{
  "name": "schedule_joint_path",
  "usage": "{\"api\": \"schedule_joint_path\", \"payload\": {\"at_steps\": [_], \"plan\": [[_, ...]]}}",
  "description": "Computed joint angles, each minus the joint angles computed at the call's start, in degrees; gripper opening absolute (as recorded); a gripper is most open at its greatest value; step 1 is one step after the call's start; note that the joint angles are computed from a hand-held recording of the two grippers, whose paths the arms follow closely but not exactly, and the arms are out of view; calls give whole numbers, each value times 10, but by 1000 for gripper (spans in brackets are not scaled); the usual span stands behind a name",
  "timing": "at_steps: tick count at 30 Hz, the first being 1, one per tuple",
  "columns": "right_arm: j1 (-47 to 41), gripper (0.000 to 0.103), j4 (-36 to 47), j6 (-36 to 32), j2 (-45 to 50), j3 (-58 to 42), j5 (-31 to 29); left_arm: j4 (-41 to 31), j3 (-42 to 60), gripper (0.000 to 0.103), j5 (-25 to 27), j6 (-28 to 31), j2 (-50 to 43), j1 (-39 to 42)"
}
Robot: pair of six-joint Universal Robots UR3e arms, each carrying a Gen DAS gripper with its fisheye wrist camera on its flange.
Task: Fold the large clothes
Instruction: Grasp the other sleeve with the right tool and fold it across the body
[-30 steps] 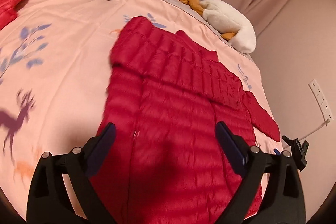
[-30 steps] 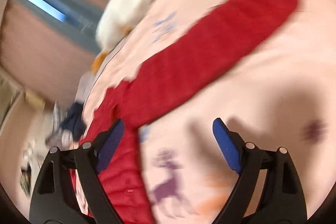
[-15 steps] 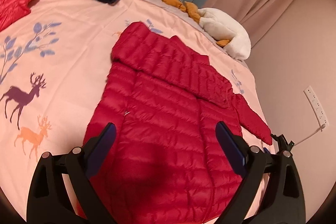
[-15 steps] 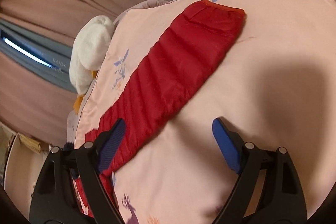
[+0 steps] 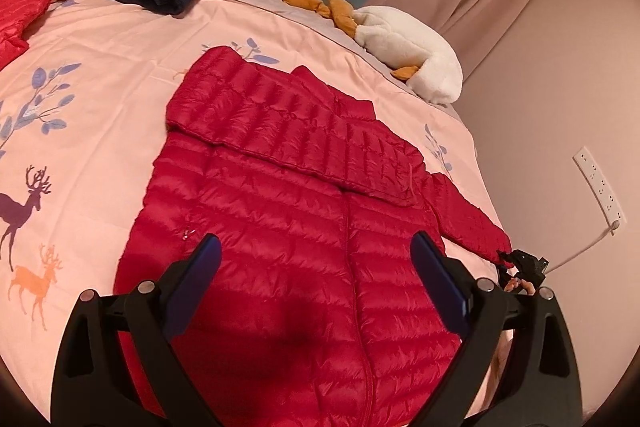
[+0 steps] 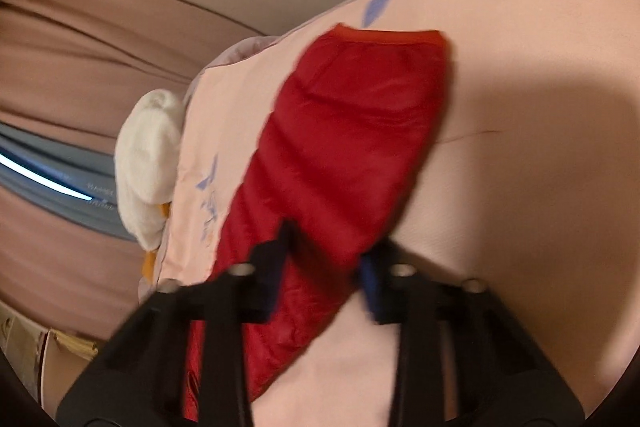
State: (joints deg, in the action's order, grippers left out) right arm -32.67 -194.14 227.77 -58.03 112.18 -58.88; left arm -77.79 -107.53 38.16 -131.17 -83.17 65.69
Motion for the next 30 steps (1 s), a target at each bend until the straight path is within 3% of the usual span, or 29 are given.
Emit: {"api": "schedule_joint_path", "payload": {"at_steps": [4, 9, 17, 22, 30], "plan": [[0, 9, -4, -12, -11, 13, -8, 17, -6, 95, 4, -10, -3, -9], [55, 5, 36, -63, -64, -10, -80, 27, -16, 95, 20, -18, -4, -7], [229, 5, 123, -202, -122, -142, -181, -64, -10, 95, 14, 46, -8, 29], [360, 6, 188, -287, -81, -267, -232, -134, 18, 95, 7, 82, -30, 44], [559, 15, 350, -433, 100, -531, -339, -207, 55, 95, 1, 120, -62, 61]]}}
